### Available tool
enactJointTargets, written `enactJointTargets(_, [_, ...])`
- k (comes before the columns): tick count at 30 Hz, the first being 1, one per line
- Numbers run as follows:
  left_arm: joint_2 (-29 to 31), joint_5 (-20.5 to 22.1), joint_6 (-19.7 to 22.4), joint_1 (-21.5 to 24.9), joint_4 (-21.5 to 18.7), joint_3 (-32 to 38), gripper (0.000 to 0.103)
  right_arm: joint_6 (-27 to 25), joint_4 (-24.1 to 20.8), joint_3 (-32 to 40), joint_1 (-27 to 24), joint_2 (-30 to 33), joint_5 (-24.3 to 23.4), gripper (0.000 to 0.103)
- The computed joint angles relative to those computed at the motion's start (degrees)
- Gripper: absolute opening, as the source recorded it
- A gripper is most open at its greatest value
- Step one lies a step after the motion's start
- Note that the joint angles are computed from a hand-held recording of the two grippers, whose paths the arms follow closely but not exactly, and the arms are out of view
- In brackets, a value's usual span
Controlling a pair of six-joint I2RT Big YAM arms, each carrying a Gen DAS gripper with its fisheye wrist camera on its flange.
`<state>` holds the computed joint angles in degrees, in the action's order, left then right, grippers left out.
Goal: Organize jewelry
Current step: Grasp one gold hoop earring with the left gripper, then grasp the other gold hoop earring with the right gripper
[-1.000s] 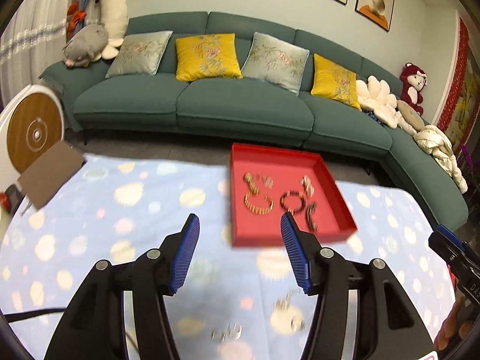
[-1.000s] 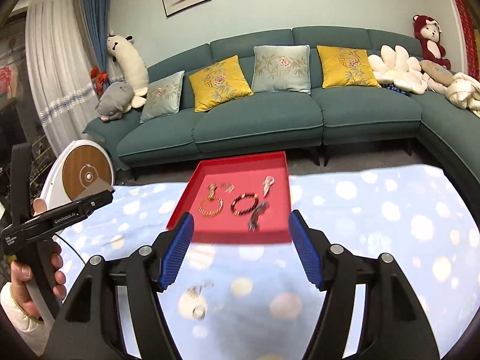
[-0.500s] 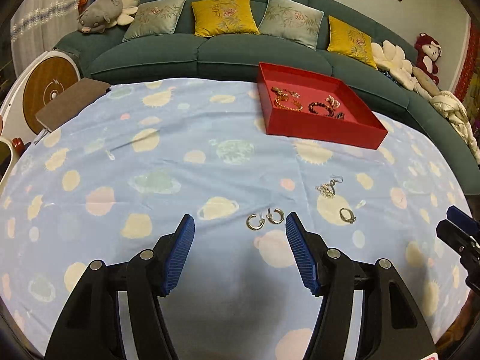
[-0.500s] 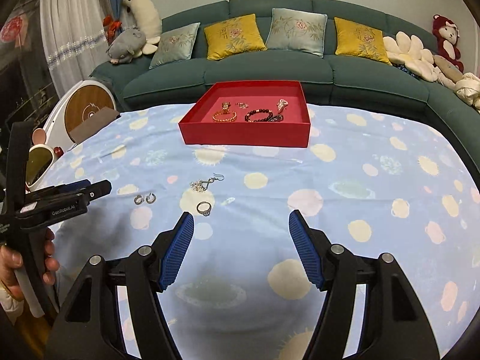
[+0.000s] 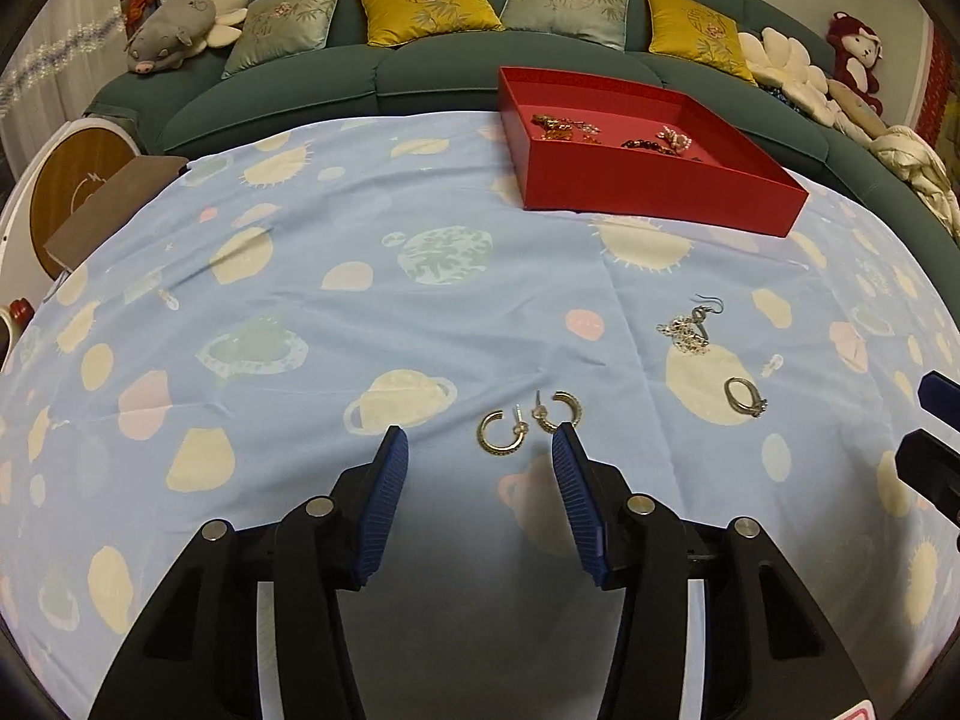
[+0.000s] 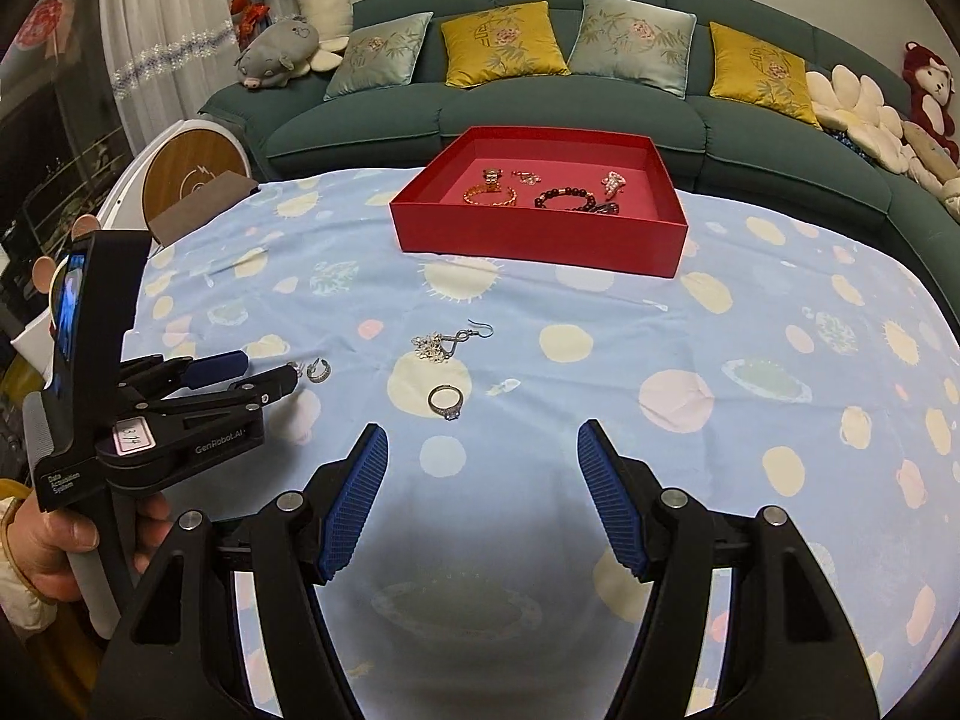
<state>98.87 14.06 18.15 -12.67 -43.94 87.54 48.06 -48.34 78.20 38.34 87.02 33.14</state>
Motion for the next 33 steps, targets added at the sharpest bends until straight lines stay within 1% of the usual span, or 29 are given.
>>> enactJointTargets(4, [1.31, 0.15, -0.76, 0.45, -0.39, 0.95, 0.043, 0.05, 0.27, 0.12, -0.10, 0.24, -0.51, 0.063])
enactJointTargets(11, [0.97, -1.15, 0.16, -0.07, 2.84, -0.33, 0.042, -0.49, 0.87, 1.31, -0.55, 1.55, -2.04, 0.063])
enactJointTargets(12, [0.95, -1.20, 0.10, -0.07, 3.12, -0.39, 0.035, -0.72, 1.09, 1.61, -0.66, 1.88, -2.46, 0.063])
enactJointTargets(13, [0.94, -1.26, 0.13, -0.03, 3.37, -0.43, 0.025, -1.02, 1.35, 1.99, -0.79, 2.31, -2.97, 0.063])
enactJointTargets(15, [1.29, -1.26, 0.06, 0.13, 3.15, 0.13, 0.015, -1.73, 1.72, 2.87, -0.93, 3.28, -3.78, 0.061])
enactJointTargets(16, [1.60, -0.48, -0.24, 0.41, 2.43, 0.70, 0.015, -2.36, 1.96, 3.45, -1.03, 3.93, -4.35, 0.060])
enactJointTargets(19, [2.09, 0.49, -1.50, 1.07, 0.85, 1.84, 0.014, -4.93, 2.62, 5.53, -1.30, 6.22, -6.02, 0.053])
enactJointTargets(21, [2.19, 0.83, -1.95, 1.57, 0.27, 2.24, 0.014, -6.91, 2.87, 7.11, -1.50, 7.92, -7.16, 0.046])
enactJointTargets(23, [2.09, 0.90, -2.33, 2.12, 0.17, 2.42, 0.014, -9.02, 3.36, 8.80, -1.85, 9.73, -8.69, 0.043])
enactJointTargets(26, [2.25, 1.93, -2.89, 3.28, -0.74, 3.18, 0.014, -11.11, 4.16, 11.39, -2.50, 12.36, -11.47, 0.041])
enactJointTargets(31, [2.20, 2.60, -2.20, 4.82, -1.38, 3.40, 0.014, -13.22, 2.94, 16.16, -3.19, 16.54, -13.21, 0.040])
enactJointTargets(33, [2.17, 3.04, -1.90, 5.51, -1.89, 3.50, 0.014, -13.49, 2.69, 17.29, -3.60, 17.87, -14.34, 0.034])
